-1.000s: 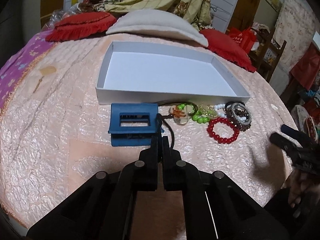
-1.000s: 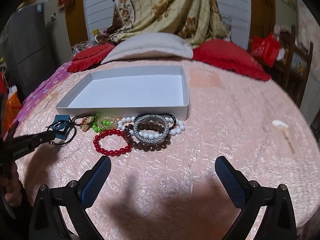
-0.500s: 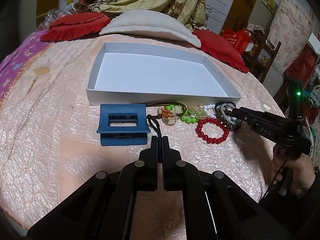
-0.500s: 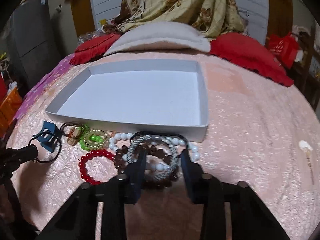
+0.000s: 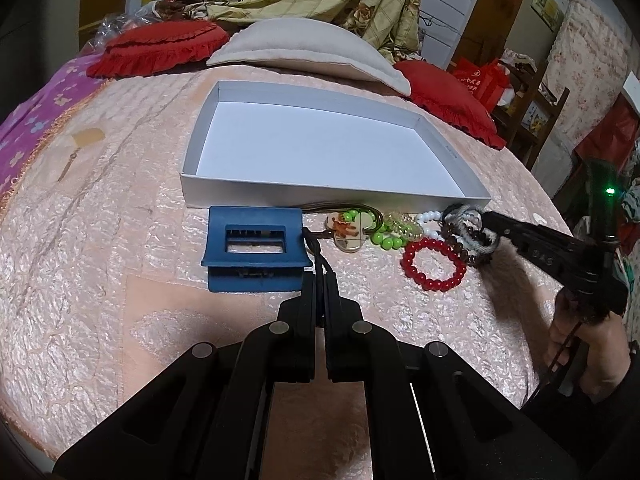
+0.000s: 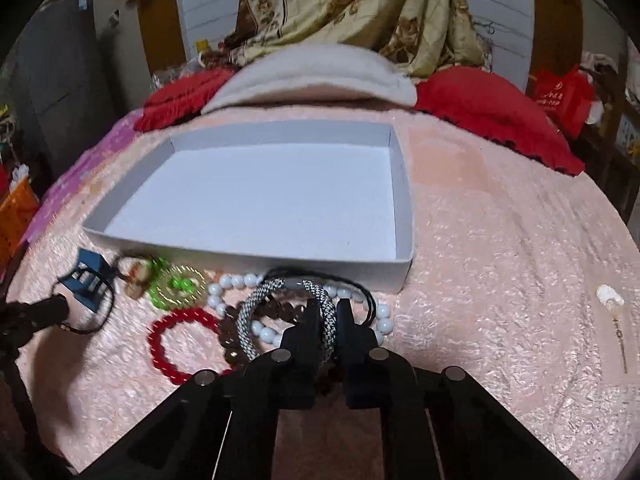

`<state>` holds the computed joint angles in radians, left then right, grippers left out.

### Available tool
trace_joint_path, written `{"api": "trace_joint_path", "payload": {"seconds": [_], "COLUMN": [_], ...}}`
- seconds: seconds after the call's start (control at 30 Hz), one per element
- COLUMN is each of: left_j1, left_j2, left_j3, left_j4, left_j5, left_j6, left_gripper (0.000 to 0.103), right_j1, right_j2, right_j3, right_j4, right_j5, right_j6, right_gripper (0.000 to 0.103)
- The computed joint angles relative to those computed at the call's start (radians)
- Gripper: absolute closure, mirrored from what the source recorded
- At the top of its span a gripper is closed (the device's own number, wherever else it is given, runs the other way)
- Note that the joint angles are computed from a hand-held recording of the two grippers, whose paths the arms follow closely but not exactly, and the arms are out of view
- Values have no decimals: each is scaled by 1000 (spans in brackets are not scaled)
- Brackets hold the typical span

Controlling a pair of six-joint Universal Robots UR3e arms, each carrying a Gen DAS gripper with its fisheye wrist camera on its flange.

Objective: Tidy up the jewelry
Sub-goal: 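Grasp the black hair tie with the left tool while the right tool grasps the grey braided bracelet, then carry the hair tie with the left tool while the right tool carries the bracelet into the box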

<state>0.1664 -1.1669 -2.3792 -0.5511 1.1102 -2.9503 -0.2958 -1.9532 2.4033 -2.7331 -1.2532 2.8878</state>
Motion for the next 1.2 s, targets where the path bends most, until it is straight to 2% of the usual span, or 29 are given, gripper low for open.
{"api": "trace_joint_path", "payload": {"seconds": [0.2, 0.47, 0.53, 0.67, 0.83, 1.0, 1.2], "left_j1": [62, 133, 159, 143, 72, -21, -119], "left_j2": [83, 206, 248, 251, 137, -62, -372], "left_j3": [-36, -53, -32, 27, 127, 261, 486], "left_j4": [-34, -127, -189, -217, -138, 9, 109], "left_j5": [-76, -167, -209, -212, -176, -91, 31], "left_j6": [41, 104, 127, 114, 58, -32, -118], "left_gripper": [101, 101, 101, 101, 101, 101, 101], "right_j1": [-131, -88, -100, -154, -199, -165, -9], "right_j2": [-240, -238, -255, -313, -350, -252, 73], "right_j3": [66, 55, 63, 69, 63, -4, -184], "right_j4": [115, 121, 133, 193, 228, 157, -8], "right_j5": [165, 158, 172, 225, 270, 260, 117], "right_j6": [-20, 5, -9, -39, -44, 2, 122], "right_gripper": [96, 96, 96, 96, 96, 96, 96]}}
